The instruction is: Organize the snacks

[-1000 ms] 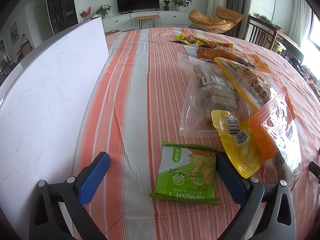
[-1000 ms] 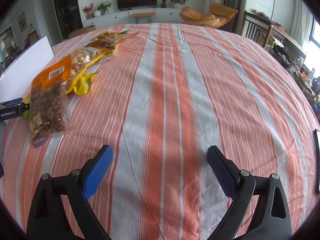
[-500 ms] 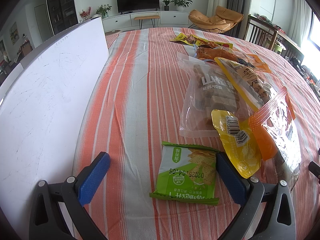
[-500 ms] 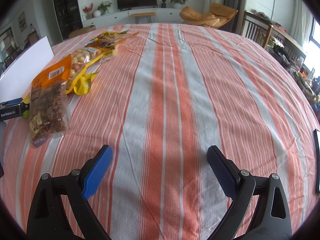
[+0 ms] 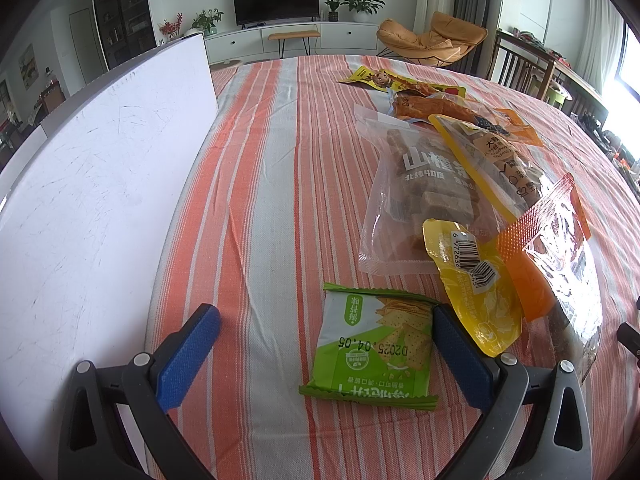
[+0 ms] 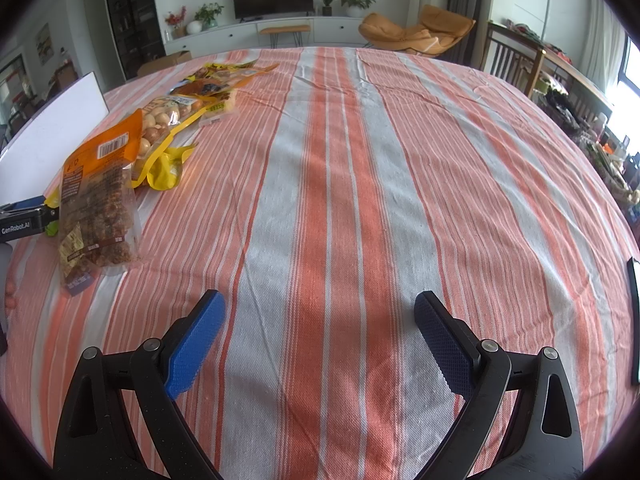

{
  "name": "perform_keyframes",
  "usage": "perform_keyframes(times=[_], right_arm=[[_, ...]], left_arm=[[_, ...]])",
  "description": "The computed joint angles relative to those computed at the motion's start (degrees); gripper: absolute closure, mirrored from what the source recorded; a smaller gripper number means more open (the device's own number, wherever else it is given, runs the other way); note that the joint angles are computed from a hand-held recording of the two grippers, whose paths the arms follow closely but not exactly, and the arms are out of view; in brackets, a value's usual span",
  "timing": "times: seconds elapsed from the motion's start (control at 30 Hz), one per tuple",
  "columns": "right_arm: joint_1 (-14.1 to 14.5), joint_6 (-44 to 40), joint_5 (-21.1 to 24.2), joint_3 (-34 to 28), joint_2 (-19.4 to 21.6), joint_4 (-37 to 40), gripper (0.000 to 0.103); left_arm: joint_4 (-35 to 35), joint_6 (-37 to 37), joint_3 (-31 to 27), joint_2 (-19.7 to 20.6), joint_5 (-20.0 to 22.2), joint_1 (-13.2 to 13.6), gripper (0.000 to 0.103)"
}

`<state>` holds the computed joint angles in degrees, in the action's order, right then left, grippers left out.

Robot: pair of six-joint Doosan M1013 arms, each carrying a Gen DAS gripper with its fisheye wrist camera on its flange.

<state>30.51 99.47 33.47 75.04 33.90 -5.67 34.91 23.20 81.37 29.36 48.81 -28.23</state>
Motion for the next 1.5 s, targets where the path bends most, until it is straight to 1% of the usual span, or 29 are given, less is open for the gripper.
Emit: perform_keyframes(times=[0.1,0.17,0.27,0.3,0.37,0.43,0.47,0.5,0.57,0.63,0.7,0.77,0.8,0.9,0.97,1.03,1.1,1.23,1.3,1.47,1.5], right_arm=[[-0.01,-0.02,0.00,0.01,-0.01,0.02,0.006],[-0.01,-0.02,0.00,0.01,-0.01,0.02,0.006],[-0.01,0.01,-0.01,0.03,-0.02,-0.01,0.006],[-0.02,-0.01,-0.02,0.06,-0.04,0.01,0.006],[0.00,0.03,0.01,0.02,-0.02,-0.03,0.006],[0.00,0.03,0.01,0.02,-0.02,-0.03,0.006],[0.00,0.05,0.01,0.04,-0.03,-0.01,0.006],[0.00,0.05,0.01,0.04,-0.03,-0.01,0.006],[0.00,0.14,0.01,0.04,-0.03,-0.08,0.006],[-0.03,0.26,-0.01,0.08,-0.06,-0.14,0.006],[-0.05,0.36,-0.04,0.15,-0.10,-0.20,0.006],[-0.05,0.33,-0.04,0.15,-0.10,-0.18,0.006],[-0.07,0.32,-0.05,0.17,-0.11,-0.17,0.006],[-0.05,0.32,-0.03,0.14,-0.09,-0.16,0.006],[-0.05,0.32,-0.03,0.14,-0.09,-0.16,0.006],[-0.05,0.34,-0.01,0.12,-0.08,-0.16,0.006],[-0.05,0.34,-0.01,0.12,-0.08,-0.16,0.006],[-0.05,0.35,0.01,0.09,-0.07,-0.16,0.006],[-0.08,0.31,0.00,0.12,-0.08,-0.10,0.006],[-0.06,0.35,0.03,0.07,-0.05,-0.13,0.006],[-0.07,0.36,0.05,0.05,-0.05,-0.14,0.006]], left_arm=[[-0.53,-0.24,-0.23,0.02,0.82,-0.12,0.000],[-3.39,0.39,-1.36,0.25,3.65,-0.44,0.000],[-8.07,3.33,-2.96,0.65,6.15,-0.91,0.000],[-9.30,4.89,-3.49,0.84,6.28,-1.26,0.000],[-11.99,9.52,-4.23,1.07,4.57,-1.98,0.000],[-14.35,15.20,-5.19,1.54,3.81,-2.85,0.000],[-13.85,17.36,-5.37,1.59,3.63,-3.56,0.000],[-12.61,17.86,-5.45,1.56,4.07,-4.15,0.000],[-7.85,15.41,-4.79,0.78,5.16,-5.09,0.000],[-5.57,12.38,-3.43,-0.63,5.04,-4.55,0.000],[-5.36,11.43,-3.07,-1.23,5.85,-3.43,0.000],[-8.78,15.19,-3.25,-1.44,5.38,-1.87,0.000],[-9.57,17.41,-3.74,-1.10,5.67,-1.54,0.000],[-9.31,24.42,-6.84,1.40,9.09,-1.27,0.000],[-10.55,26.75,-8.49,2.74,9.27,-0.94,0.000],[-11.78,26.40,-9.93,3.79,9.56,-0.65,0.000],[-12.06,24.07,-10.98,4.71,10.11,-0.51,0.000],[-15.39,16.24,-10.57,4.72,8.45,0.67,0.000],[-13.25,12.76,-9.76,4.41,8.28,0.26,0.000],[-13.03,11.84,-6.87,2.64,6.74,0.03,0.000],[-12.55,12.59,-6.67,2.52,7.42,-0.14,0.000]])
